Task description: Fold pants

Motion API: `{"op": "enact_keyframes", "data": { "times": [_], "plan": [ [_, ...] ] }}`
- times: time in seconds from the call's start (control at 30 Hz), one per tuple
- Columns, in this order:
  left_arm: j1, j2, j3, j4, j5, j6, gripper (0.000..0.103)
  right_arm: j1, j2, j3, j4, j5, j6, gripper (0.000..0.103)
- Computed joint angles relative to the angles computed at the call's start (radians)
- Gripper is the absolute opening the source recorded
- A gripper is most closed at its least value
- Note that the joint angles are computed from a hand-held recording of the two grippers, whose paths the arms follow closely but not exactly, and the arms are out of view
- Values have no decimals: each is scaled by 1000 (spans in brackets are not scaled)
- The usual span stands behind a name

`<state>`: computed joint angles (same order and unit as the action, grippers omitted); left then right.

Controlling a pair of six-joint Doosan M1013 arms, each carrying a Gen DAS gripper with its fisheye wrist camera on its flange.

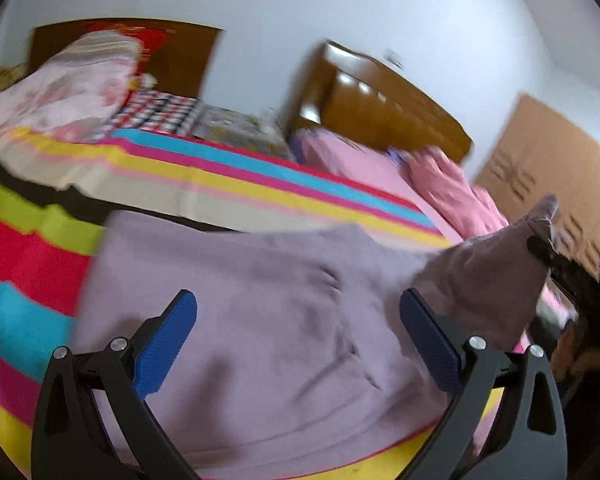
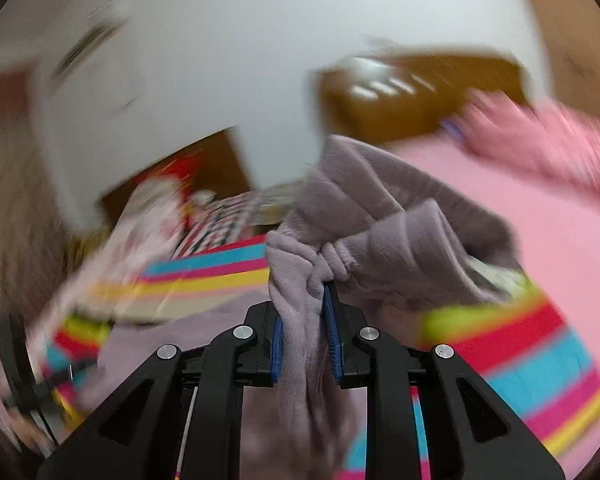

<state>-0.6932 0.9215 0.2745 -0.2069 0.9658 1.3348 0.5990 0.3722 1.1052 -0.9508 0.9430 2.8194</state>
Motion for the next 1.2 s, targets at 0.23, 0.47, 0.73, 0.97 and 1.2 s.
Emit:
{"op": "enact_keyframes", "data": {
  "times": [0.23,0.47,0.73,0.97,1.2],
  "plan": [
    [23,-107,199,20,-61,-89,101,56,255,-301,294,151,-642,21],
    [35,-93,202,-106,-23,-37,101,77,247,-240,190,139,-659,21],
    [35,8,25,-226,75,-15,101,27,110,-80,525,-162,-724,49],
    [18,51,-51,-192,121,-23,101,-34,115,-156,634,-67,-792,41],
    [30,-20,104,-246,16,18,100,-32,234,-308,669,113,-877,24]
  ]
}}
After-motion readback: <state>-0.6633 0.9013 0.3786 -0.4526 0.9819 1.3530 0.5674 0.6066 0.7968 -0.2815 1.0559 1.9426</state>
